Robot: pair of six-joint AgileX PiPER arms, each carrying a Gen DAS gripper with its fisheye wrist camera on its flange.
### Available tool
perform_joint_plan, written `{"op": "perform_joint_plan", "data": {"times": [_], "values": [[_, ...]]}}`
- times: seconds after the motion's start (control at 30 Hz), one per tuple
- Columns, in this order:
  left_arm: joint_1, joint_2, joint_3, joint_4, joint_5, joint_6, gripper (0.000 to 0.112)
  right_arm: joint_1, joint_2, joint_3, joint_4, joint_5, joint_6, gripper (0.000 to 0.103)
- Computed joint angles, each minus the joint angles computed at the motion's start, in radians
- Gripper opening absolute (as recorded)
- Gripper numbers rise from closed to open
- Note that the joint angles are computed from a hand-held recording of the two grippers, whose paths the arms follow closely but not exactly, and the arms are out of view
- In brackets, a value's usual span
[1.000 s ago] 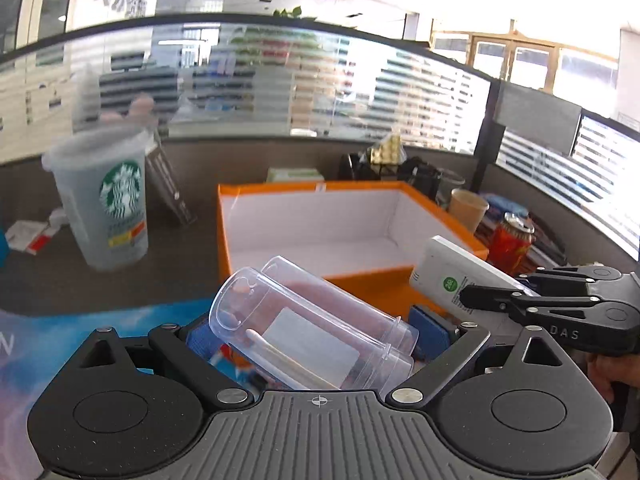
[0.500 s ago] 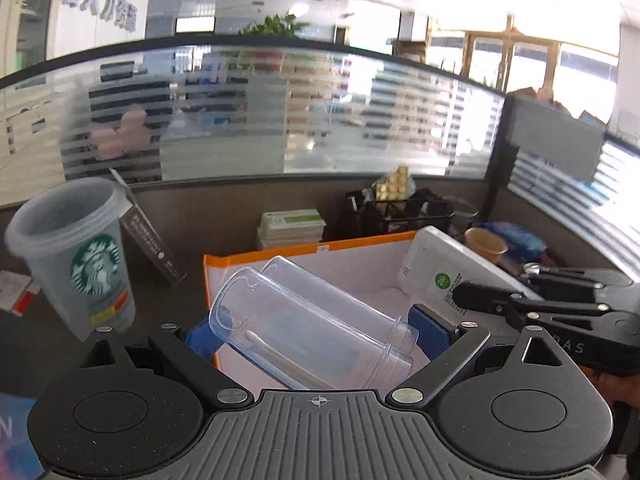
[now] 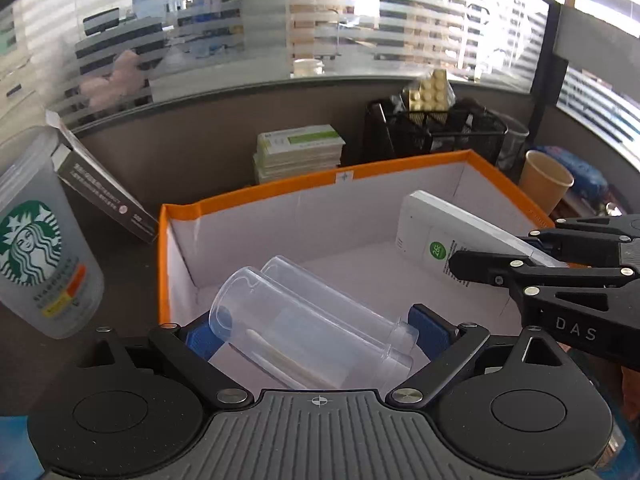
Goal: Organize rigid objects
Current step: 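Carry the clear tube with the left tool while the right tool carries the remote into the orange box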
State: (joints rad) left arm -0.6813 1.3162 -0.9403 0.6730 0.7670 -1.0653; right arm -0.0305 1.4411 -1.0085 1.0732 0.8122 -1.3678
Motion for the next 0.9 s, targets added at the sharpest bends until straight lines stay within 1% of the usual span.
{"op": "perform_joint_plan", "data": {"times": [0.23, 0.43, 0.5, 0.57, 0.63, 0.73, 0.83, 0.9], "values": [[-0.008, 0.041, -0.032, -0.001, 0.029, 0.043, 0.096, 0.055, 0.058, -0.034, -0.133, -0.065, 0.083, 0.017], [0.027, 0.073, -0.050, -0.087, 0.017, 0.133, 0.096, 0.095, 0.075, -0.034, -0.249, -0.106, 0.147, 0.017], [0.031, 0.077, -0.060, -0.109, 0.024, 0.160, 0.096, 0.096, 0.084, -0.041, -0.267, -0.103, 0.161, 0.017], [0.049, 0.089, -0.072, -0.165, 0.023, 0.211, 0.096, 0.098, 0.091, -0.049, -0.287, -0.102, 0.179, 0.017], [0.039, 0.100, -0.084, -0.157, 0.044, 0.212, 0.096, 0.102, 0.100, -0.065, -0.315, -0.092, 0.205, 0.017], [0.058, 0.113, -0.105, -0.200, 0.065, 0.267, 0.096, 0.114, 0.102, -0.079, -0.361, -0.088, 0.236, 0.017], [0.073, 0.134, -0.131, -0.226, 0.088, 0.309, 0.096, 0.118, 0.105, -0.087, -0.381, -0.082, 0.248, 0.017], [0.072, 0.145, -0.141, -0.223, 0.100, 0.309, 0.096, 0.120, 0.107, -0.091, -0.388, -0.080, 0.254, 0.017]]}}
